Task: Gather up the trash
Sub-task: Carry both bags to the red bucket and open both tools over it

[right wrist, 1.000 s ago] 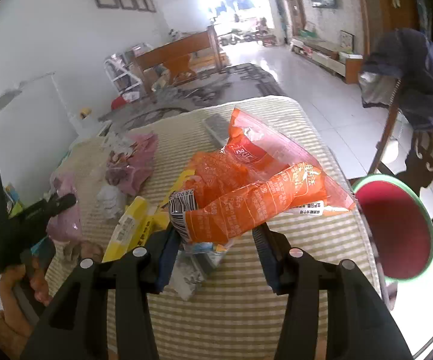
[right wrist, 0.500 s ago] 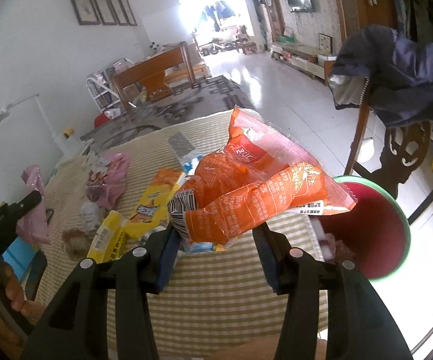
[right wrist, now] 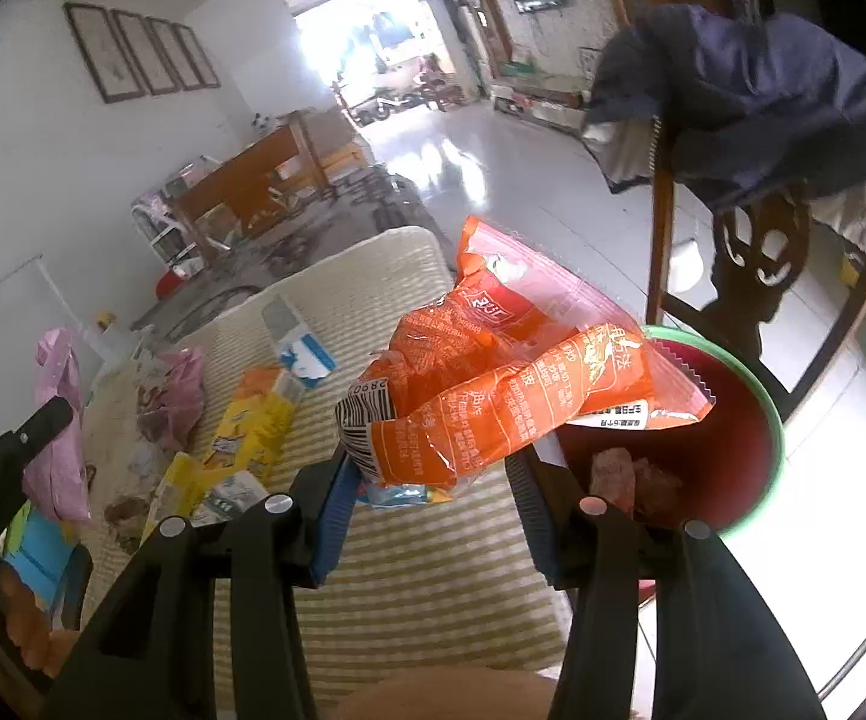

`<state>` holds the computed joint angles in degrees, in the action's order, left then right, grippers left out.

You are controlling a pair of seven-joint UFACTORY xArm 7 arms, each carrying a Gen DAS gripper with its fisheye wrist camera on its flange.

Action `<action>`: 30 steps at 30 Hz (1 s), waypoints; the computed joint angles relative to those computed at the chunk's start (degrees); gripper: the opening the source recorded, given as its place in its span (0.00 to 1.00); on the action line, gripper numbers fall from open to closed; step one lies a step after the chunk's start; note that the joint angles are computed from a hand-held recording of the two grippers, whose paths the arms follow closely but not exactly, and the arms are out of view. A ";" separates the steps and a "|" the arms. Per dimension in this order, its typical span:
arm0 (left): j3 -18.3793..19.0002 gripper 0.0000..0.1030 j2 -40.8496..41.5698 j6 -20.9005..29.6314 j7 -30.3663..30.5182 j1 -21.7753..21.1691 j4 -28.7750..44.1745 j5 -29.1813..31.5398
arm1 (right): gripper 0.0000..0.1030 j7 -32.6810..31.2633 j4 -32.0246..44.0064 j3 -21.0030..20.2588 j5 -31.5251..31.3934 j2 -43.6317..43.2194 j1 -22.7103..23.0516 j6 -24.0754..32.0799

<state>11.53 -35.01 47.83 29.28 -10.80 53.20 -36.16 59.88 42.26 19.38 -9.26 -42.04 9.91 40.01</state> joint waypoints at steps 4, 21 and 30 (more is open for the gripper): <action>-0.52 0.30 1.57 4.16 -0.42 -2.56 1.18 -2.90 | 0.46 0.76 -3.57 -2.27 2.13 -3.16 0.44 -0.42; -14.77 0.31 14.95 7.78 2.43 -9.62 9.19 -2.99 | 0.47 2.67 -14.79 -6.17 5.49 -14.13 -3.53 4.48; -16.92 0.81 10.90 -1.24 2.82 -11.54 4.61 2.94 | 0.66 4.23 -16.63 -5.74 4.73 -16.60 -6.01 5.64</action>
<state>-5.39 -24.12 46.59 32.09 -22.34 57.81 -33.22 64.11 25.62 13.64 -4.53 -58.64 3.90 45.66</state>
